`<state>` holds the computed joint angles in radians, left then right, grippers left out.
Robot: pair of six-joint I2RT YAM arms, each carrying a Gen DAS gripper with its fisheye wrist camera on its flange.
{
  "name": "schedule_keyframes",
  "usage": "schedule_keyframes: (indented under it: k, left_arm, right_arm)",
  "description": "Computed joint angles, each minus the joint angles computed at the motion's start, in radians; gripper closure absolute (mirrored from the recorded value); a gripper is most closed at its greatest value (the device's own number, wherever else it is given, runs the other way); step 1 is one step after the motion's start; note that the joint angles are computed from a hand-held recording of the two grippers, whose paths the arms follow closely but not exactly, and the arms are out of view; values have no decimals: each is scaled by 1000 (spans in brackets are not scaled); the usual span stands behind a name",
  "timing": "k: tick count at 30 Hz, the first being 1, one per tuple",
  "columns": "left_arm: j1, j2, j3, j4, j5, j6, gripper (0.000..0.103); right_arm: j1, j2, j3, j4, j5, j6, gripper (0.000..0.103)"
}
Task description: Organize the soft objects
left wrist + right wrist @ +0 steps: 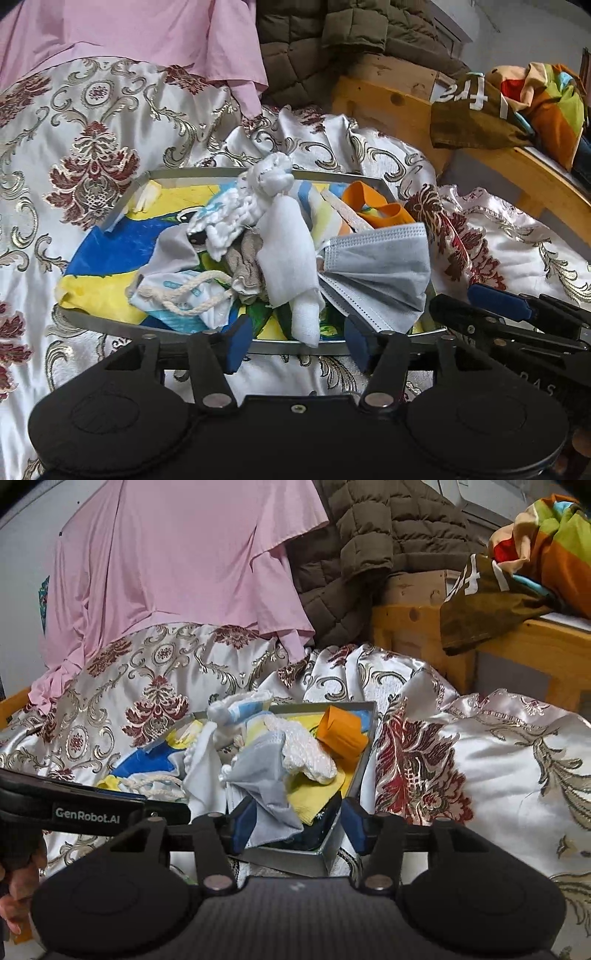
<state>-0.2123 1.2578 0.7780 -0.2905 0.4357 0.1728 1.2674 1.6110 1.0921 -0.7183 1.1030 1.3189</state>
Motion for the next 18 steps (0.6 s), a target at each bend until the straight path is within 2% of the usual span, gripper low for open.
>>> schedule_keyframes:
  k: [12,18]
  left_arm:
    - [66,-125,-27,-76,35,6,22]
    - [94,-181,-30,-94,48,-15,18]
  right_arm:
    - [63,-10,45,-130,65,97,26]
    - [97,-3,77,-213,99,164,17]
